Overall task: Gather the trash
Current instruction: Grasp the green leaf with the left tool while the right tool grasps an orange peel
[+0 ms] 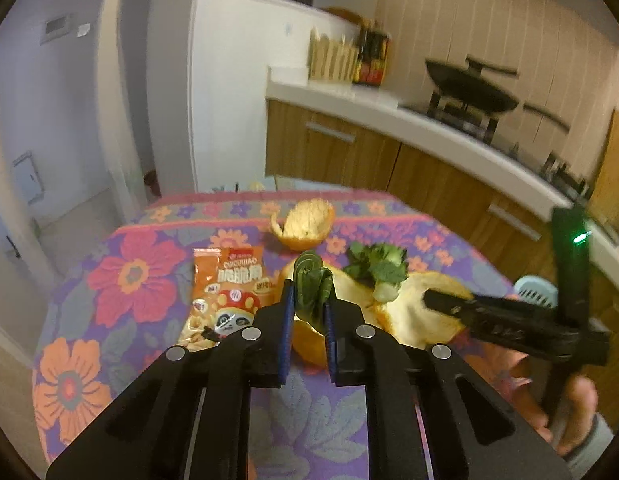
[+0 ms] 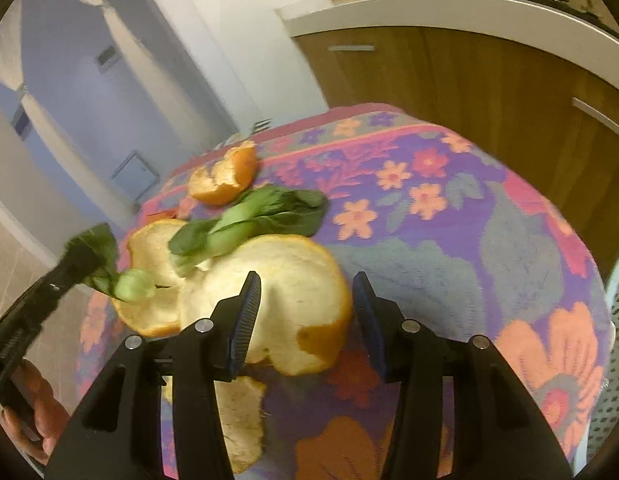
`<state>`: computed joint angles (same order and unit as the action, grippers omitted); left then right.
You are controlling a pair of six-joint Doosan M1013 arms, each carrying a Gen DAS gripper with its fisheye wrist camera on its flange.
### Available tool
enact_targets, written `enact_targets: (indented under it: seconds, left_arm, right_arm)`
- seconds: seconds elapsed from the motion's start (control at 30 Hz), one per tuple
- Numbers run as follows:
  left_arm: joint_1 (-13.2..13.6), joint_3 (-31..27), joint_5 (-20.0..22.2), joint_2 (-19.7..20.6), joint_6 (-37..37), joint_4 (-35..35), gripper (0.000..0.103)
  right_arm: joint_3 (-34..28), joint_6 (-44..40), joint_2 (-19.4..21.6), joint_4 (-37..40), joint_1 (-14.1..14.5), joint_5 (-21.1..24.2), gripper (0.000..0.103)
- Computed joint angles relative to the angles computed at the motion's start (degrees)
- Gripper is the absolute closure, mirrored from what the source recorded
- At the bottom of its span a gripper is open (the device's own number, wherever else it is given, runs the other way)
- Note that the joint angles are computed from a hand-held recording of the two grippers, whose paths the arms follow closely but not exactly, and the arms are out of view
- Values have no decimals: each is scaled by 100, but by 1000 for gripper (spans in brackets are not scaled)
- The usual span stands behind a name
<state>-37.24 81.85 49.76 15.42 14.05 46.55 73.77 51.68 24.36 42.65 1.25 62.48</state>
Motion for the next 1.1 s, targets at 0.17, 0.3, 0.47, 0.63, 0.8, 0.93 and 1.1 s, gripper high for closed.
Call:
enact_targets:
  seconds: [0.17, 0.3, 0.47, 0.63, 0.8, 0.93, 1.1]
  left_arm:
    - [-110, 368, -519, -328, -877, 739, 91]
    - [-231, 429, -449, -426, -1090, 1030, 91]
    - [-349, 656, -821, -611, -1294, 1368, 91]
    - [-508, 677, -724, -663, -1377, 1683, 91]
    - [-563, 670, -810, -689, -1417, 1801, 91]
    - [-580, 610, -918, -648, -1305, 1772, 91]
    - [-547, 482, -1408, -543, -1048, 1510, 91]
  right_arm:
    - [129, -126, -116, -184, 61, -285, 83]
    - [259, -321, -217, -173, 57, -389, 92]
    - [585, -645, -488, 63, -43, -496, 94]
    - [889, -1079, -840, 287, -191, -721, 94]
    - [933, -1359, -990, 655, -432, -446, 94]
    - [949, -1377, -1082, 841, -645, -350, 94]
    - [893, -1215, -1091, 1070, -932, -336, 94]
